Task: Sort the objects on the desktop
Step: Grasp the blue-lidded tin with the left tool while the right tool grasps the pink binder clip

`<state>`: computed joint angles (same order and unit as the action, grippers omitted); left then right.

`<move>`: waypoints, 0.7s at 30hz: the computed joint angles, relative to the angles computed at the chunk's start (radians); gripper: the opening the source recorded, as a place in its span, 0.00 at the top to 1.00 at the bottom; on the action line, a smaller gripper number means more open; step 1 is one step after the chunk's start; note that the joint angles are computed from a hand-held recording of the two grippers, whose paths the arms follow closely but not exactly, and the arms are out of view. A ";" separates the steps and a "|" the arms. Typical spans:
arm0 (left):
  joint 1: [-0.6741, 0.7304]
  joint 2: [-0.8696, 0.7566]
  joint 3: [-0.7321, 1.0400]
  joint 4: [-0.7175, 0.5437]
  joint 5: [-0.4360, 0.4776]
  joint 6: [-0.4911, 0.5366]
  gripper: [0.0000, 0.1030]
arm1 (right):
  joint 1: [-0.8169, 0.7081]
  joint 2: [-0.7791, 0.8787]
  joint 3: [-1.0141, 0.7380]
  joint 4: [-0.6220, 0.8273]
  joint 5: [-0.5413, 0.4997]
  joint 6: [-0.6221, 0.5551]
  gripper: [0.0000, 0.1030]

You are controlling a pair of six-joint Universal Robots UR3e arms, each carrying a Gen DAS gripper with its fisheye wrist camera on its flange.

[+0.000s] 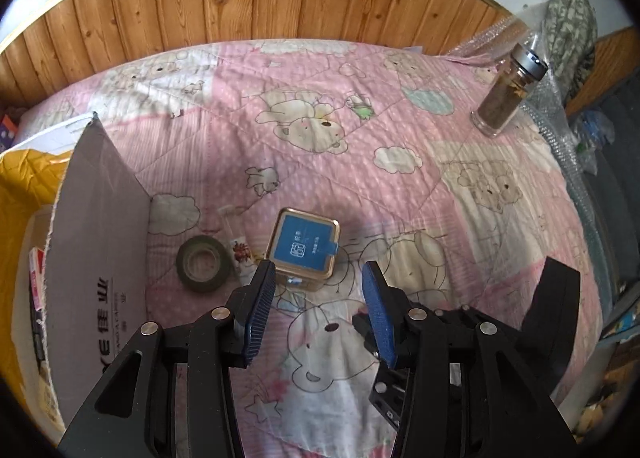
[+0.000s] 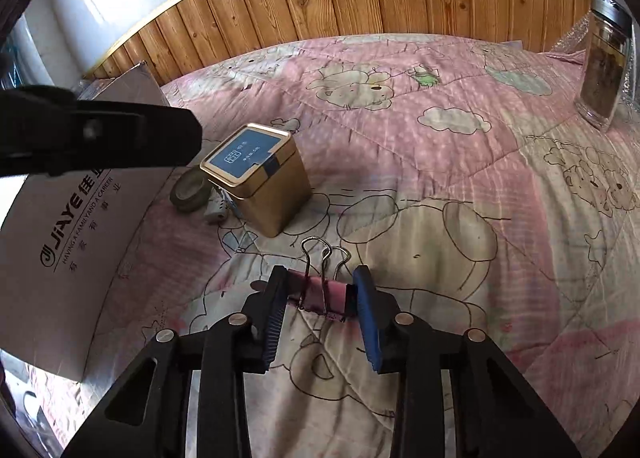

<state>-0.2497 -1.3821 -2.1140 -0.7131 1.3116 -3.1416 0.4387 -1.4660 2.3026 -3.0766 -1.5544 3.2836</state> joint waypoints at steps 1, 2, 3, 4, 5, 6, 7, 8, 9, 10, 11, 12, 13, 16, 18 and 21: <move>0.005 -0.027 0.009 0.002 -0.018 0.010 0.54 | -0.004 -0.022 0.015 0.008 0.010 -0.001 0.66; 0.005 -0.056 0.021 0.001 -0.032 0.023 0.54 | -0.008 -0.046 0.031 0.016 0.021 0.001 0.66; 0.000 -0.080 0.029 0.008 -0.030 0.030 0.54 | -0.014 -0.068 0.046 0.023 0.033 0.005 0.66; -0.013 -0.107 0.037 0.023 -0.011 0.029 0.54 | -0.021 -0.091 0.063 0.028 0.044 0.007 0.66; -0.027 -0.139 0.046 0.043 0.013 0.029 0.54 | -0.024 -0.110 0.074 0.036 0.052 0.012 0.66; -0.042 -0.151 0.041 0.082 0.043 0.025 0.53 | -0.025 -0.125 0.082 0.043 0.059 0.017 0.66; -0.056 -0.169 0.048 0.110 0.070 0.023 0.53 | -0.024 -0.137 0.086 0.050 0.063 0.022 0.66; -0.062 -0.187 0.061 0.115 0.077 0.026 0.53 | -0.020 -0.145 0.087 0.057 0.065 0.027 0.66; -0.064 -0.199 0.069 0.125 0.081 0.026 0.53 | -0.016 -0.152 0.087 0.066 0.066 0.032 0.66; -0.067 -0.210 0.078 0.129 0.085 0.027 0.53 | -0.017 -0.155 0.086 0.070 0.070 0.032 0.66; -0.072 -0.222 0.088 0.135 0.093 0.026 0.53 | -0.016 -0.160 0.087 0.074 0.072 0.034 0.66; -0.075 -0.234 0.097 0.142 0.099 0.024 0.53 | -0.016 -0.166 0.091 0.078 0.074 0.031 0.66; -0.077 -0.242 0.104 0.146 0.108 0.021 0.53 | -0.012 -0.174 0.096 0.082 0.073 0.032 0.66; -0.065 -0.224 0.114 0.120 0.118 -0.008 0.53 | -0.012 -0.200 0.115 0.090 0.082 0.034 0.66; -0.040 -0.176 0.086 0.127 0.081 0.002 0.53 | -0.025 -0.232 0.132 0.105 0.098 0.028 0.66; -0.062 -0.189 0.099 0.117 0.095 0.047 0.53 | -0.036 -0.281 0.159 0.127 0.104 0.018 0.66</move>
<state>-0.3121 -1.5706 -2.0147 -0.5957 1.4063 -3.0945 0.4024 -1.7465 2.4619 -2.9501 -1.4502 3.3013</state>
